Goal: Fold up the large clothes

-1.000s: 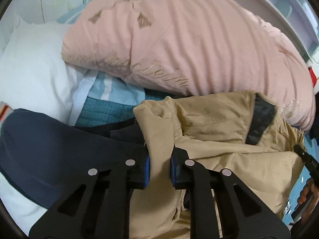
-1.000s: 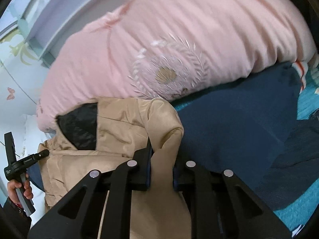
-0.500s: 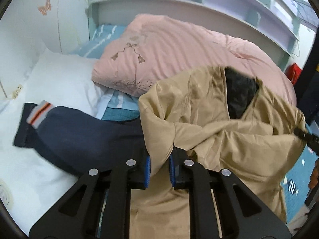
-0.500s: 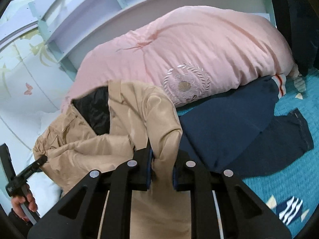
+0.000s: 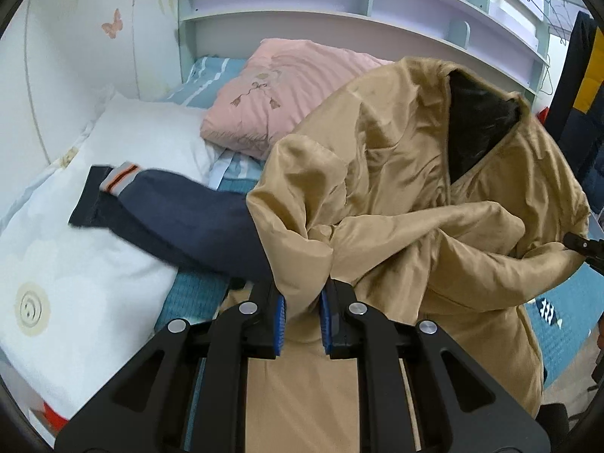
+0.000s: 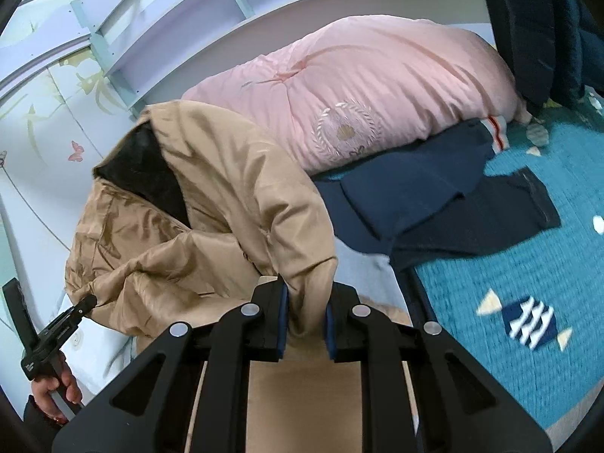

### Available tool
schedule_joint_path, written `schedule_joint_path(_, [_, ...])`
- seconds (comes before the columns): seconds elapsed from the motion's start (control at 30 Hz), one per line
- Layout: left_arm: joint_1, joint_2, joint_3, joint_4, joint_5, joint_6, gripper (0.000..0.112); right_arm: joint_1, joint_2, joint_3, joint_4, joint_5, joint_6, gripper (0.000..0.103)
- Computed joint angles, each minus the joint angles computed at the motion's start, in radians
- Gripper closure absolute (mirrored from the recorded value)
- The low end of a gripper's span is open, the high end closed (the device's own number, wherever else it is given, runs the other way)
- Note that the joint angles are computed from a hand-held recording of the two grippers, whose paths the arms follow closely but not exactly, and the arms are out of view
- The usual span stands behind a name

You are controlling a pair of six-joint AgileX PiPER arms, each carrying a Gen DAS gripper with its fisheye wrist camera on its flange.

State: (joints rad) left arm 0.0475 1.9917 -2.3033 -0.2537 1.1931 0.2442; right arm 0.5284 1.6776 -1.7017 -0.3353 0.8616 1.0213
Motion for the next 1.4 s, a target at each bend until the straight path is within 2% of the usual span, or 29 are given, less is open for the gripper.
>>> schedule_joint_path(0.1, [0.017,-0.109,0.204,-0.007,-0.08,0.035,0.098,0.046,-0.052,0.068,-0.04,0.011,0.054,0.089])
schedule_joint_path(0.43, [0.069,-0.32,0.621,-0.012,-0.235,0.121,0.095,0.163,-0.219,0.371,-0.111,-0.024,0.266,0.086])
schedule_joint_path(0.57, [0.109,-0.356,0.713,-0.038,-0.239,0.145,0.09,0.196,-0.285,0.511,-0.125,-0.058,0.38,0.084])
schedule_joint_path(0.8, [0.178,-0.43,0.848,-0.044,-0.232,0.141,0.08,0.251,-0.341,0.622,-0.15,-0.05,0.51,0.074])
schedule_joint_path(0.87, [0.186,-0.455,0.868,-0.023,-0.224,0.113,0.066,0.274,-0.352,0.633,-0.157,-0.033,0.532,0.068])
schedule_joint_path(0.9, [0.194,-0.47,0.878,-0.022,-0.223,0.103,0.064,0.285,-0.357,0.638,-0.159,-0.028,0.538,0.067])
schedule_joint_path(1.03, [0.247,-0.532,0.898,0.002,-0.216,0.038,0.054,0.356,-0.375,0.636,-0.191,0.063,0.604,0.063])
schedule_joint_path(1.17, [0.291,-0.579,0.868,-0.016,-0.227,0.014,0.054,0.438,-0.414,0.625,-0.226,0.189,0.667,0.061])
schedule_joint_path(1.33, [0.238,-0.609,0.796,-0.064,-0.234,0.023,0.047,0.557,-0.442,0.567,-0.343,0.327,0.77,0.06])
schedule_joint_path(1.4, [0.176,-0.599,0.771,-0.063,-0.237,0.022,0.046,0.572,-0.432,0.519,-0.388,0.339,0.772,0.059])
